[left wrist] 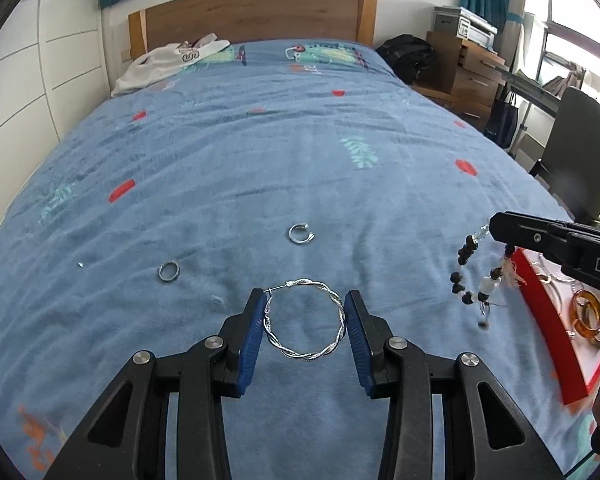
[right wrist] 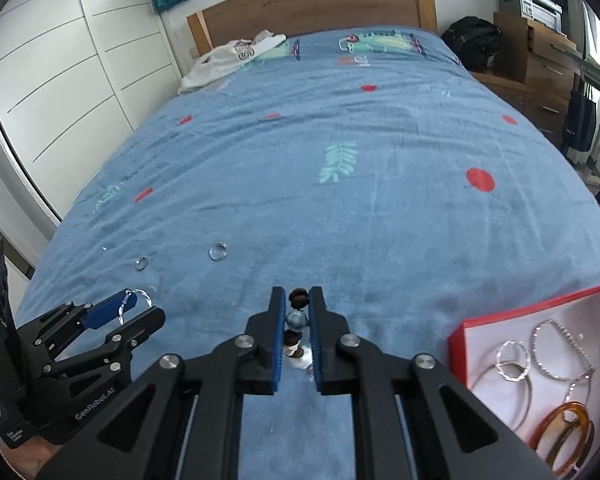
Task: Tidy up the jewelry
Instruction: 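Carry the hoop and bead bracelet with both tools into the red box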
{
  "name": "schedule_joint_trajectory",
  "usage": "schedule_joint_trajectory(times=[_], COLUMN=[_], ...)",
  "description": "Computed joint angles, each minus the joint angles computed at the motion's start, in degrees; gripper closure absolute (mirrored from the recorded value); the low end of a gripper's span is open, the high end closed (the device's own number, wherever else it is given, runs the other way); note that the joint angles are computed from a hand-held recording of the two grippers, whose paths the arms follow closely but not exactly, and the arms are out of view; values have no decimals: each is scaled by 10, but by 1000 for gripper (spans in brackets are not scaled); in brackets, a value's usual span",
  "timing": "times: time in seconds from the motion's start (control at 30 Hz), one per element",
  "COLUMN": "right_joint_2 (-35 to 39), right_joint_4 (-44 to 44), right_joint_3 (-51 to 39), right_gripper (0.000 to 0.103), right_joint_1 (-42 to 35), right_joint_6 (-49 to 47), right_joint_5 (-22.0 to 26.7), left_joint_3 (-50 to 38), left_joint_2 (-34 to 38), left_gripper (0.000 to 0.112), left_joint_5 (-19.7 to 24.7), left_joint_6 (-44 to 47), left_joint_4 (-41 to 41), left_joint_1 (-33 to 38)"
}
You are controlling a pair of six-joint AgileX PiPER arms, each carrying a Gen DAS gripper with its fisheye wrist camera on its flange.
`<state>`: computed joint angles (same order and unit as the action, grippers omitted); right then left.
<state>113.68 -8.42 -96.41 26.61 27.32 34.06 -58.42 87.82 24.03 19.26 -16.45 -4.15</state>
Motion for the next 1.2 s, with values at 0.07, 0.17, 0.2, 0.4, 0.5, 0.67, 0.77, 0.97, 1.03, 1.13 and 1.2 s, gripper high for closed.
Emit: schedule_joint_trajectory(times=[0.07, 0.17, 0.2, 0.4, 0.5, 0.67, 0.77, 0.97, 1.03, 1.13, 1.2], right_joint_2=[-19, -61, -72, -169, -222, -294, -333, -373, -374, -367, -357], right_joint_4=[-2, -10, -11, -24, -21, 18, 57, 188, 222, 272, 301], right_joint_3=[12, 41, 49, 115, 149, 198, 230, 292, 312, 342, 356], right_gripper=[92, 92, 92, 92, 92, 92, 92, 92, 92, 92, 92], right_joint_1=[0, -2, -4, -27, -53, -116, -166, -292, -320, -356, -370], right_joint_6=[-1, 2, 3, -1, -19, -82, -140, -306, -346, -406, -438], right_joint_5=[-2, -4, -5, -3, 3, 11, 15, 21, 17, 7, -2], left_joint_3=[-2, -6, -7, -30, -50, -85, -106, -134, -142, -158, -170], left_joint_2=[-12, -37, -43, -73, -76, -63, -46, -1, 20, 56, 80], left_gripper=[73, 73, 73, 73, 73, 73, 73, 73, 73, 73, 73], left_joint_5=[7, 20, 24, 55, 68, 86, 90, 86, 82, 80, 79], left_joint_6=[-12, -42, -54, -139, -187, -255, -290, -342, -353, -365, -373], left_joint_4=[11, 39, 49, 111, 146, 181, 199, 227, 229, 232, 236], left_joint_1=[-7, -28, -36, -105, -152, -226, -268, -339, -360, -382, -391])
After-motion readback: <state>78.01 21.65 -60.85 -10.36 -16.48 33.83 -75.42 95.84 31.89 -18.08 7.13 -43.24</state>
